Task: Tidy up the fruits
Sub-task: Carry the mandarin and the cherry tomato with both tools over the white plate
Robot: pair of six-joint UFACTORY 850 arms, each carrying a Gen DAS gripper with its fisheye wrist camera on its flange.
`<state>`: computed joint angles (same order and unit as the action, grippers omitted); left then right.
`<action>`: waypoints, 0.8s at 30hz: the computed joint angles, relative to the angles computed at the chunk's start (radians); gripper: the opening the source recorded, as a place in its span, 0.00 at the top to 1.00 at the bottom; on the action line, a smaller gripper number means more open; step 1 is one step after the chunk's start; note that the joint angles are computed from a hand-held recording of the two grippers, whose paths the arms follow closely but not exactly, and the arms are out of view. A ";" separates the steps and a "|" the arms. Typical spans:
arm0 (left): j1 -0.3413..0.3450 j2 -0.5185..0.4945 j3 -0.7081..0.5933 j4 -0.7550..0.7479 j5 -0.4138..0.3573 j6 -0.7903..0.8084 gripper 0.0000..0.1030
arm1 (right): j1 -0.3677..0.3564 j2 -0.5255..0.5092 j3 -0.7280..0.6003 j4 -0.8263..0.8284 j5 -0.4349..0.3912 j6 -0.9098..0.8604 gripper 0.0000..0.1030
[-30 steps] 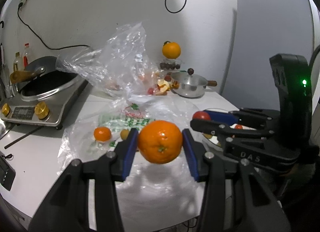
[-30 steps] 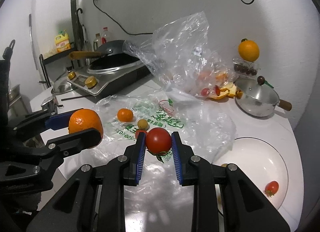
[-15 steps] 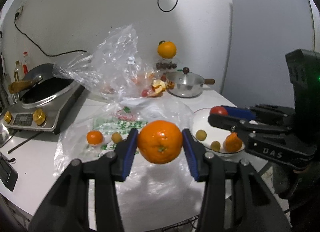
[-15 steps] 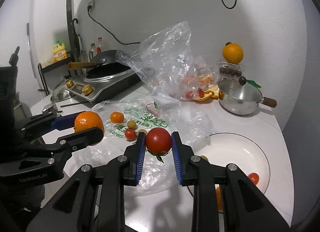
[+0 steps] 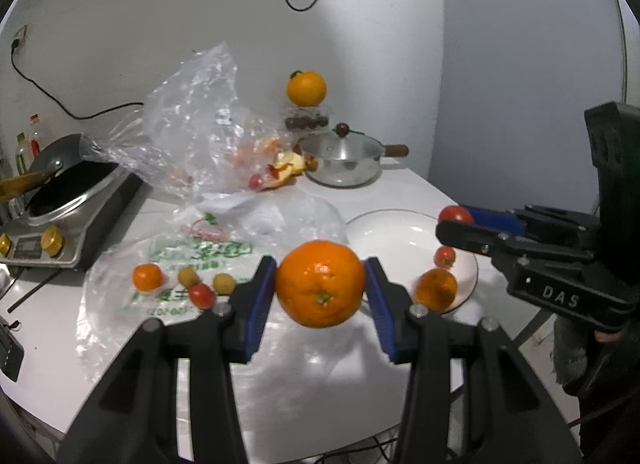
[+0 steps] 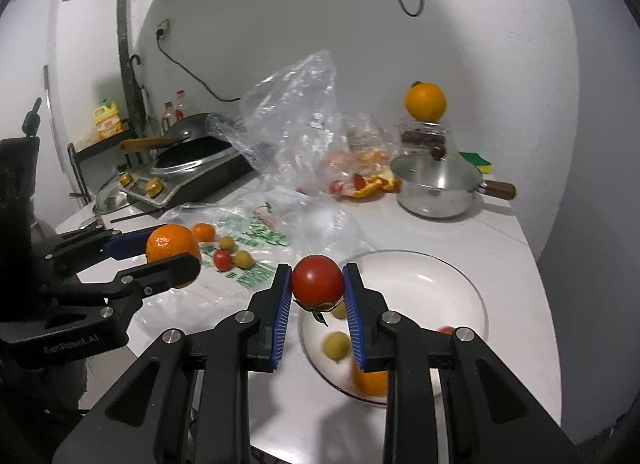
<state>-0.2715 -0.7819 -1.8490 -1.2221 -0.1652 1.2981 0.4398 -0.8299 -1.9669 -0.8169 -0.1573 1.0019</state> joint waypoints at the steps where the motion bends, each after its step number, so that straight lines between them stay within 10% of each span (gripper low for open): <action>1: -0.004 -0.005 -0.006 0.028 -0.005 -0.030 0.55 | -0.004 0.008 0.014 -0.018 0.001 0.020 0.73; 15: -0.056 -0.101 -0.151 0.459 -0.075 -0.455 0.55 | -0.049 0.076 0.149 -0.234 0.023 0.266 0.73; 24: -0.079 -0.168 -0.243 0.660 -0.117 -0.661 0.55 | -0.078 0.063 0.162 0.040 0.045 0.020 0.73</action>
